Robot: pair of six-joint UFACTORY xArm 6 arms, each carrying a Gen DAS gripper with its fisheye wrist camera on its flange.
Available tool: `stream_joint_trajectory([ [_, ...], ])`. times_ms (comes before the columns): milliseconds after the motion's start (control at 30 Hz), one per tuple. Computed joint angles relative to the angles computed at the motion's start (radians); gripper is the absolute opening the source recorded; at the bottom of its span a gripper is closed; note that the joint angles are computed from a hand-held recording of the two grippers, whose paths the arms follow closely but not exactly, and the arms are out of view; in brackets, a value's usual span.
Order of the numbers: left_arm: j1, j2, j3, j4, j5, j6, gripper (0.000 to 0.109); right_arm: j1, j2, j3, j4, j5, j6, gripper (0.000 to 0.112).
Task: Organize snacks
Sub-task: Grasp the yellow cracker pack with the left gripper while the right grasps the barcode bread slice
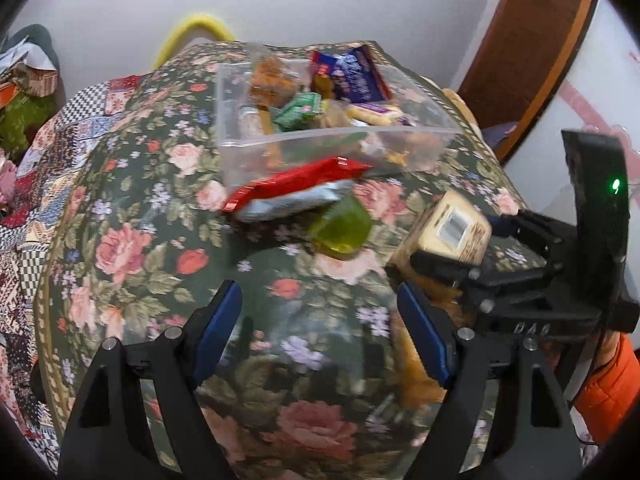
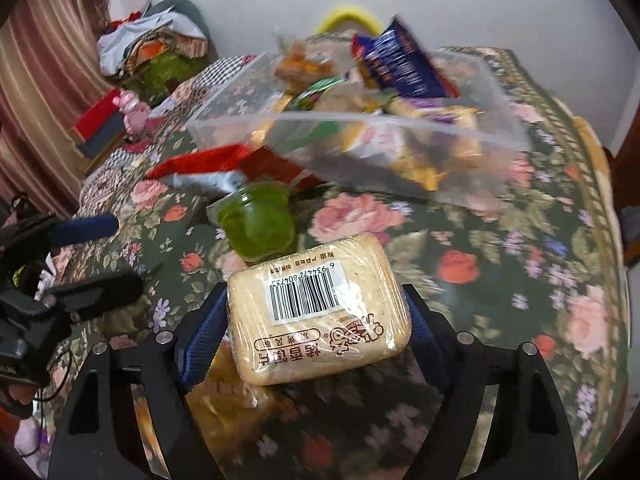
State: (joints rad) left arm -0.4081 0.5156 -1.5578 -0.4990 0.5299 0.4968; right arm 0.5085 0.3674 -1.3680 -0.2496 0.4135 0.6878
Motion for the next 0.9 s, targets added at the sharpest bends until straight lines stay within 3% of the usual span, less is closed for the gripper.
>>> stream_joint_trajectory([
  [233, -0.058, -0.028, 0.048, -0.015, 0.016, 0.031, 0.08, -0.027, -0.149, 0.13, -0.23, 0.002, 0.216, 0.08],
  [433, -0.094, -0.012, 0.057, -0.025, 0.038, 0.039, 0.079, -0.038, -0.226, 0.2, -0.288, -0.004, 0.292, 0.08],
  [500, -0.098, -0.002, 0.052, -0.044, 0.054, 0.046, 0.069, -0.041, -0.24, 0.213, -0.298, -0.004, 0.308, 0.08],
  [567, -0.101, 0.011, 0.044, -0.02, 0.064, 0.031, 0.048, -0.047, -0.257, 0.234, -0.3, -0.014, 0.317, 0.08],
  [600, -0.103, 0.014, 0.045, -0.007, 0.058, 0.021, 0.046, -0.047, -0.263, 0.241, -0.303, -0.015, 0.321, 0.08],
  [900, -0.1, -0.014, 0.066, -0.034, -0.009, 0.035, 0.044, -0.05, -0.282, 0.256, -0.333, -0.025, 0.356, 0.08],
])
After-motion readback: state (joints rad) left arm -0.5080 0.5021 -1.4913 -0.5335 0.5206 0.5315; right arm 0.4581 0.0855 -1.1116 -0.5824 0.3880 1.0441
